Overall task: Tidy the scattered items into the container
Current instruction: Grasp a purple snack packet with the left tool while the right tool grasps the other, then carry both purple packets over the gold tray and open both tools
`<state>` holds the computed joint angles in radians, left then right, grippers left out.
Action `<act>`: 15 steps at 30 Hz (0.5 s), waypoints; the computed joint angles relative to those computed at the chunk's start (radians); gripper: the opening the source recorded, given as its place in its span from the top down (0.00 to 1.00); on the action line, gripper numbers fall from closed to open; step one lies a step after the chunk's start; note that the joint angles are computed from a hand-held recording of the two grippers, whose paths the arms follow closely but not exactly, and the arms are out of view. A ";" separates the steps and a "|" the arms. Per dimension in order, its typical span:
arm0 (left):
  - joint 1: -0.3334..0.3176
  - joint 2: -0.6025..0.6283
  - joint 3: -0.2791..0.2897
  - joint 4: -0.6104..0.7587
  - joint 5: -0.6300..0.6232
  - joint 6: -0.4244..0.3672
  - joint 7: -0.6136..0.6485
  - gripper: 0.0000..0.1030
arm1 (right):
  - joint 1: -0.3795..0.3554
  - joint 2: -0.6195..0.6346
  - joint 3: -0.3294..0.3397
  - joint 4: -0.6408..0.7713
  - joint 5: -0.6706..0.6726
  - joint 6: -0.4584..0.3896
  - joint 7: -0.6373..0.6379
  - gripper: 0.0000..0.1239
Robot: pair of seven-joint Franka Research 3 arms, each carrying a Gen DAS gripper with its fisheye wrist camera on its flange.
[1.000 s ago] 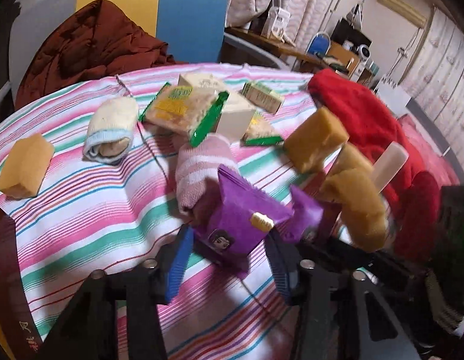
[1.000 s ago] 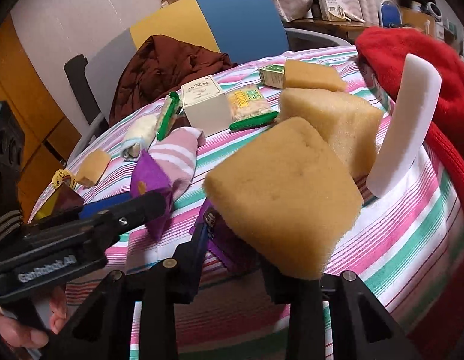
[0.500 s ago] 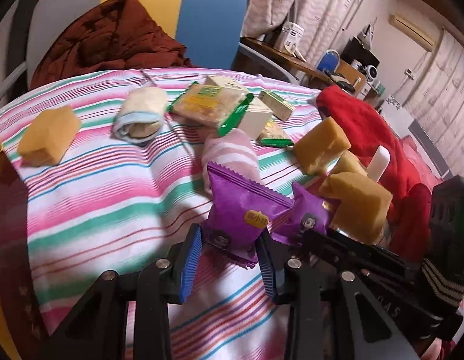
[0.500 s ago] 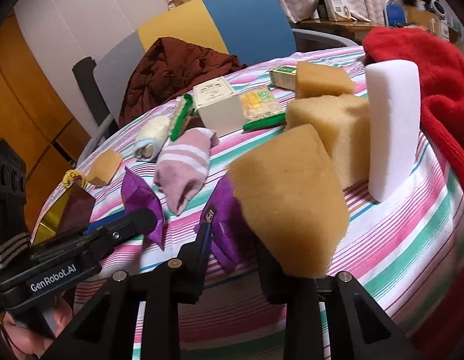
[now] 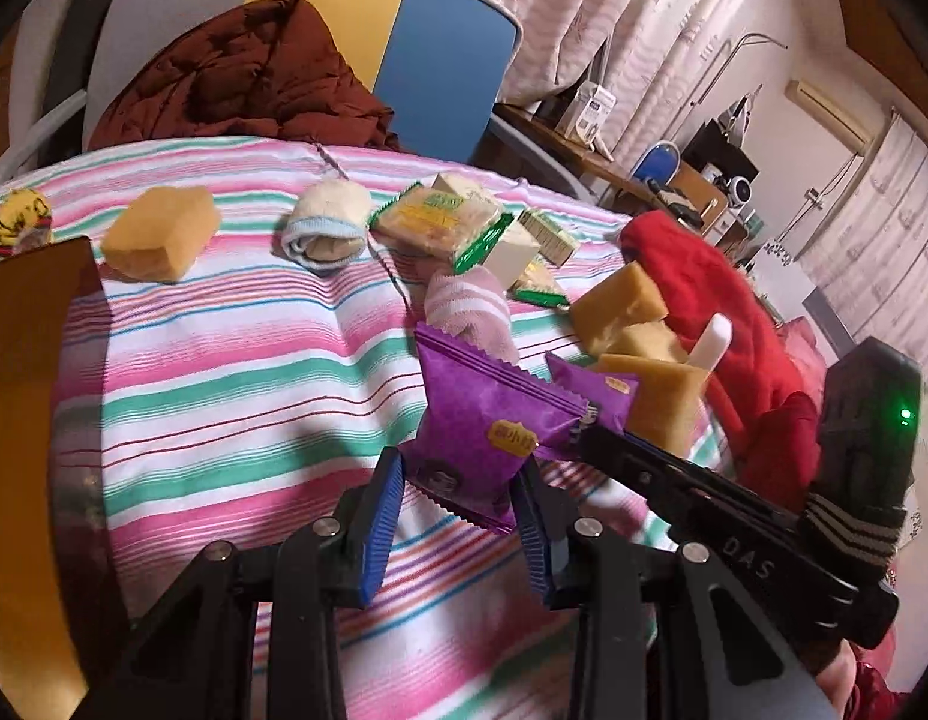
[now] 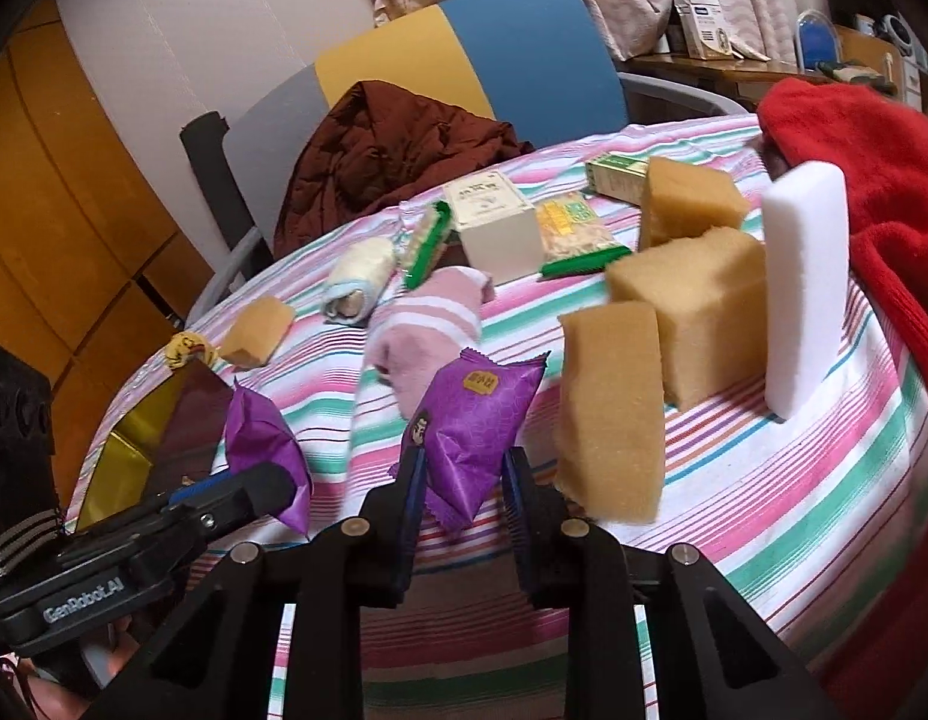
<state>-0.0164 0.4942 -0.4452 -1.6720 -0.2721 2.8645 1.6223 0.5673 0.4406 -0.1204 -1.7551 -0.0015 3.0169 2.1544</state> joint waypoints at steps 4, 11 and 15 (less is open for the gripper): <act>0.024 -0.060 -0.009 -0.059 -0.016 0.042 0.020 0.65 | -0.029 0.003 0.053 0.026 0.023 -0.002 -0.051 0.79; 0.064 -0.165 0.036 -0.155 -0.031 0.097 -0.002 0.65 | -0.093 0.063 0.192 0.182 0.105 -0.044 -0.249 0.79; 0.074 -0.220 0.098 -0.213 -0.017 0.109 -0.043 0.65 | -0.095 0.149 0.250 0.352 0.155 -0.121 -0.368 0.79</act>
<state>0.0571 0.2737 -0.3473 -1.8849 -0.2893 2.9739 1.5791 0.4728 0.5895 0.1300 -1.4035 0.1538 2.8959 1.7862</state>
